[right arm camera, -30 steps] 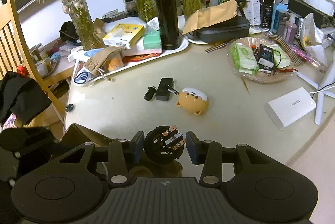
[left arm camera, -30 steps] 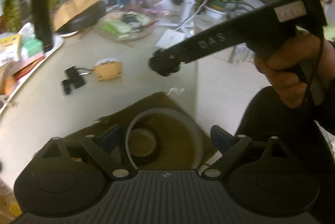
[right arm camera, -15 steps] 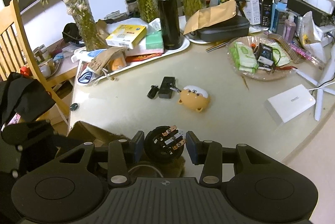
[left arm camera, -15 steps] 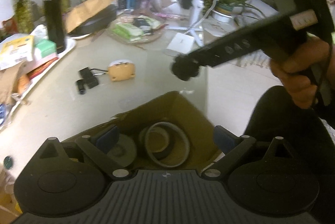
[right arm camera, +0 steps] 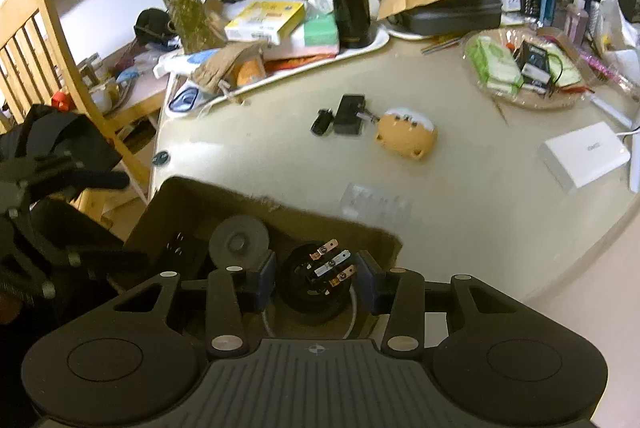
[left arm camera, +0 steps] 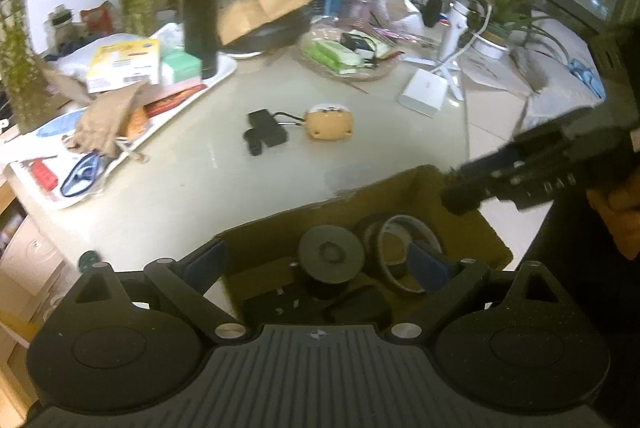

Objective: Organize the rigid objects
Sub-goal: 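Release the ring into the box with the left tool while the right tool drops the socket in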

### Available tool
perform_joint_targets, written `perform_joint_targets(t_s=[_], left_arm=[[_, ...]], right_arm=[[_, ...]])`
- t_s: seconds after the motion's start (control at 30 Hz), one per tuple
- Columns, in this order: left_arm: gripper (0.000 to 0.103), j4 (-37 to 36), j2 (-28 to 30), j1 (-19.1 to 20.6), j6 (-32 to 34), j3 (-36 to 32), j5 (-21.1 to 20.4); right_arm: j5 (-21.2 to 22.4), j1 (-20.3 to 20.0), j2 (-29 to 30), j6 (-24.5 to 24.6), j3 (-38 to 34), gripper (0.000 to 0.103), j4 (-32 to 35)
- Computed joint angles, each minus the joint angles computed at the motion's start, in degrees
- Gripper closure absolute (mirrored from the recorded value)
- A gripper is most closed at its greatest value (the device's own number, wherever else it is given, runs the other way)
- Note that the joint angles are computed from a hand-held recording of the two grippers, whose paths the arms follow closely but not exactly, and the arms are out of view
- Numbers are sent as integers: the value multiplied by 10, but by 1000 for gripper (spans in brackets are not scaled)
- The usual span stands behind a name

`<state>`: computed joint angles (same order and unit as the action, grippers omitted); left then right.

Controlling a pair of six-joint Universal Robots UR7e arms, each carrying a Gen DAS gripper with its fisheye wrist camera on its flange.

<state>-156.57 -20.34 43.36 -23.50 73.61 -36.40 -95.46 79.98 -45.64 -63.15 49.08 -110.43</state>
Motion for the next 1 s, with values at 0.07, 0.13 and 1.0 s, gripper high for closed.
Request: perform_joint_targets(t_s=[0.07, 0.13, 1.0], left_arm=[[5, -2, -8, -2, -5, 13, 6], [5, -3, -15, -3, -11, 24, 11], [6, -61, -11, 13, 33, 17, 12]], right_arm=[[-5, 0, -4, -2, 8, 57, 2], [-8, 0, -8, -3, 15, 57, 3], [-24, 7, -3, -23, 31, 8, -65]])
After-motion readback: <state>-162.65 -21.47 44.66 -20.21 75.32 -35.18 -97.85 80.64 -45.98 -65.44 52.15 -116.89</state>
